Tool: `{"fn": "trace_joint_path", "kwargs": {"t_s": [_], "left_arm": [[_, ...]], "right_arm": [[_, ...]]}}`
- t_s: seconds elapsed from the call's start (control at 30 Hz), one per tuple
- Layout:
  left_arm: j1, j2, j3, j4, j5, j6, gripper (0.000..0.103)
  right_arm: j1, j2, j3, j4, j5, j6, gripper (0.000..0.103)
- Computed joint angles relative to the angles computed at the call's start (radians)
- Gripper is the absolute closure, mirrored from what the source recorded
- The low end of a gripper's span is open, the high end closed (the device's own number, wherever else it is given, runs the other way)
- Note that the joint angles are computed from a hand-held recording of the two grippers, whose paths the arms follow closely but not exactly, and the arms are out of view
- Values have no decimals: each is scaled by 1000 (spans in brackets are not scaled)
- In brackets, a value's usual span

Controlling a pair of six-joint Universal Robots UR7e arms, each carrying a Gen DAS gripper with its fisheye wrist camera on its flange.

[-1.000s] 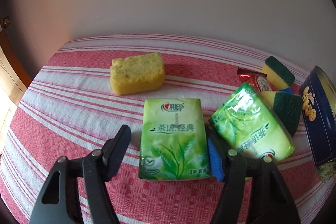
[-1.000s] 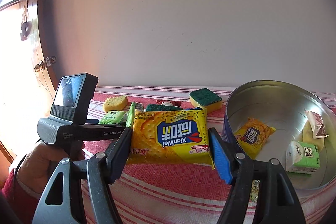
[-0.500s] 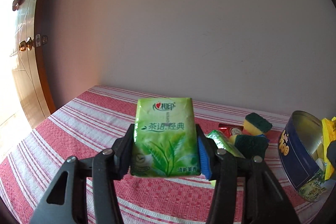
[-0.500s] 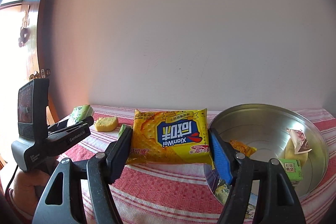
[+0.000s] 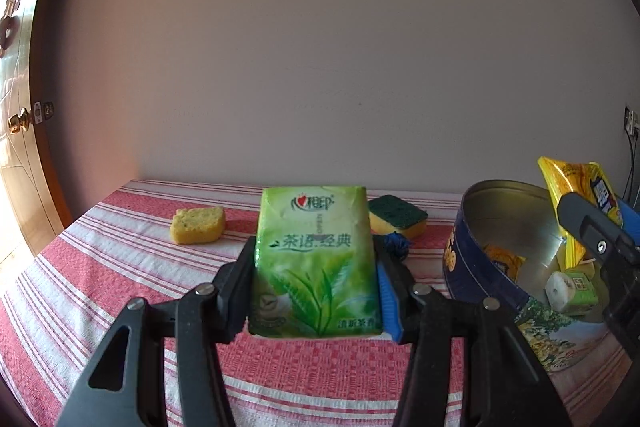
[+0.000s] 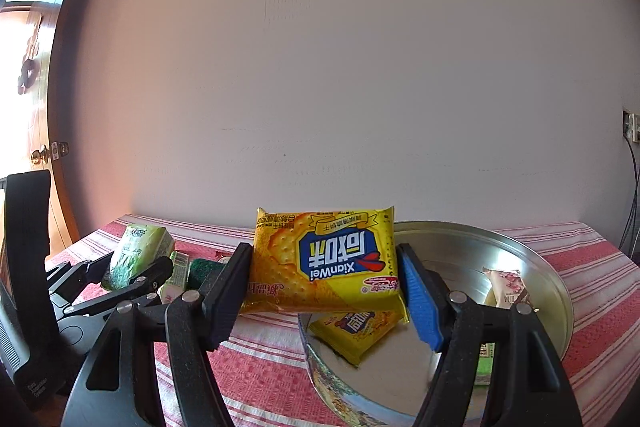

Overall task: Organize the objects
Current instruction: 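Carry the cracker packet over the tin with the right gripper while the left carries the tea pack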

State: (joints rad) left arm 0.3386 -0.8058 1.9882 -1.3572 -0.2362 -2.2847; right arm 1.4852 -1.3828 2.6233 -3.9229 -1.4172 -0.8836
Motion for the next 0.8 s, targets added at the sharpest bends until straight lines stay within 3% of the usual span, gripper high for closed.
{"fn": "trace_joint_path", "kwargs": {"t_s": [0.4,0.5,0.7,0.8], "left_arm": [[4,86,-62,-193,32,188,51],[4,100,-74,-229,45,220,51],[6,138,-87,-402,76,388,51],[10,162,-83,-560,91,523,51]], "right_arm": [[-71,-74,-12,33,43,6,30],[-90,-55,-73,67,51,1,30],[-147,-110,-73,93,90,-17,30],[-158,-114,-88,90,89,-28,30]]}}
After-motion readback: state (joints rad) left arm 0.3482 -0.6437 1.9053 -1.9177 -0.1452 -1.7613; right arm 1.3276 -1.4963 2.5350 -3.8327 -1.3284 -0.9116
